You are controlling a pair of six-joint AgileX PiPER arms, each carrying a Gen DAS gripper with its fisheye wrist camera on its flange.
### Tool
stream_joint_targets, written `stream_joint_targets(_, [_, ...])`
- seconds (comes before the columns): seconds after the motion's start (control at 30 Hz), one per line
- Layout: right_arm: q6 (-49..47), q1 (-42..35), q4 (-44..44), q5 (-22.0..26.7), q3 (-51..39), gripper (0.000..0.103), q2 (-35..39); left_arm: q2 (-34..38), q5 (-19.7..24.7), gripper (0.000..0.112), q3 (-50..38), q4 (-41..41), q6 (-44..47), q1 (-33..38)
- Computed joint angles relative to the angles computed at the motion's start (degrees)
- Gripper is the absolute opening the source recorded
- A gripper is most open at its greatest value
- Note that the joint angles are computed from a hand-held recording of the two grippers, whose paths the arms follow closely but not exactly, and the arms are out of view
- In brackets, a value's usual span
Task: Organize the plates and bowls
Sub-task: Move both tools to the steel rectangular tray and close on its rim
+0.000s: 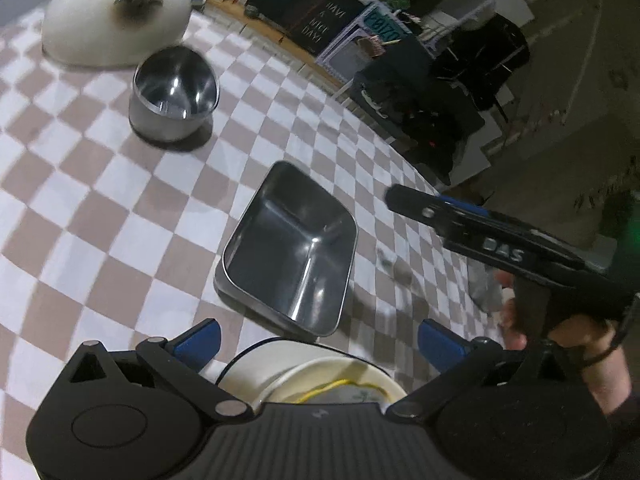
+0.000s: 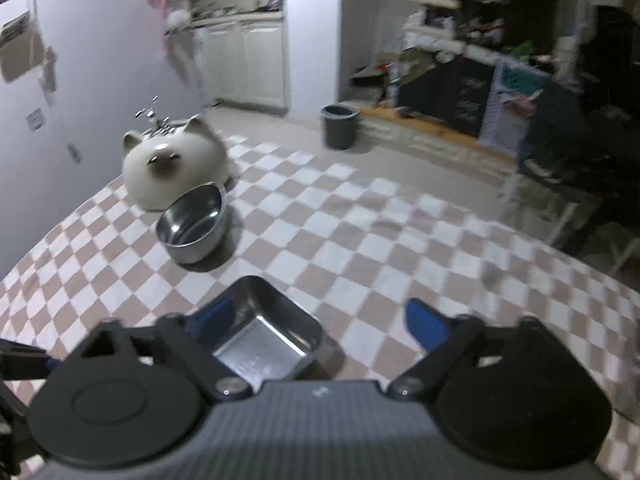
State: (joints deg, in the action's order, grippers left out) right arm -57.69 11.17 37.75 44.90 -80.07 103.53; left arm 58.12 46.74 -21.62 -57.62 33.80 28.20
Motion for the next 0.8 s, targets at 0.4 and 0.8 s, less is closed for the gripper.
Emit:
stream_joint_targets(0.4, [-0.9, 3.5, -0.2, 1.4, -10.1, 0.043, 14.0, 10.1, -5.7, 0.103, -0.5, -8.4, 3.4, -4.9])
stream_joint_targets(0.8, [-2.7, 2.5, 0.4, 4.3, -12.2, 0.014, 15.8, 12.8, -10.8, 0.102, -1.7, -13.2, 6.4, -9.4])
